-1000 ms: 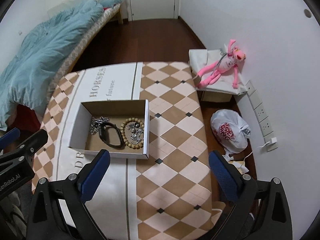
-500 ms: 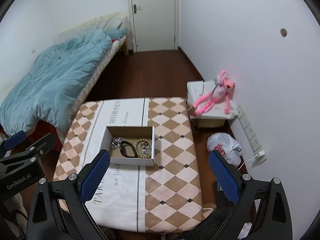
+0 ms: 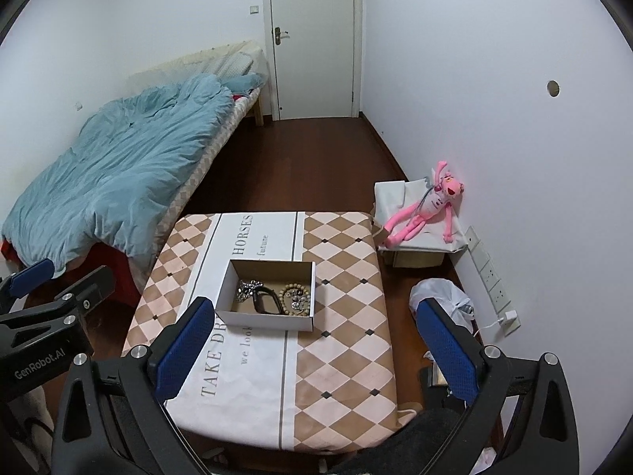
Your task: Organize jewelry
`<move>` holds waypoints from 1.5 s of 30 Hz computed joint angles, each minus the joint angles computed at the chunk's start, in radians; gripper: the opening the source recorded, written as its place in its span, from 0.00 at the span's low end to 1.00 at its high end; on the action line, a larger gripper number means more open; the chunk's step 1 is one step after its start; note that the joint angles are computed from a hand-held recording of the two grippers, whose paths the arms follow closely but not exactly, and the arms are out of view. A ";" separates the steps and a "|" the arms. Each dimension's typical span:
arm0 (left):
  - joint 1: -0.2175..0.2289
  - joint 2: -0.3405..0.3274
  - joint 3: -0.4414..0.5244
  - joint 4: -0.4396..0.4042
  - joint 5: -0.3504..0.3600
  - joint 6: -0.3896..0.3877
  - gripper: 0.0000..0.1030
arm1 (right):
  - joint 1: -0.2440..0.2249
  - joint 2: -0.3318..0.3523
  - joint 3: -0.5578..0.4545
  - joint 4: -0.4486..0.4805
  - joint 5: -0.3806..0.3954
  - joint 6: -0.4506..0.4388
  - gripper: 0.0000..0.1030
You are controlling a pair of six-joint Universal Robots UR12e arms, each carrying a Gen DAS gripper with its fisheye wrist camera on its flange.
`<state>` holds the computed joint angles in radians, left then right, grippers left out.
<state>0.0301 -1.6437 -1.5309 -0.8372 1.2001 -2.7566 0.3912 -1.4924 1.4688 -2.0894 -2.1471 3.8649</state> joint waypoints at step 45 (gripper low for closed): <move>-0.087 -0.165 0.165 -0.217 0.158 -0.001 0.96 | -0.123 0.110 -0.065 0.134 0.146 -0.015 1.00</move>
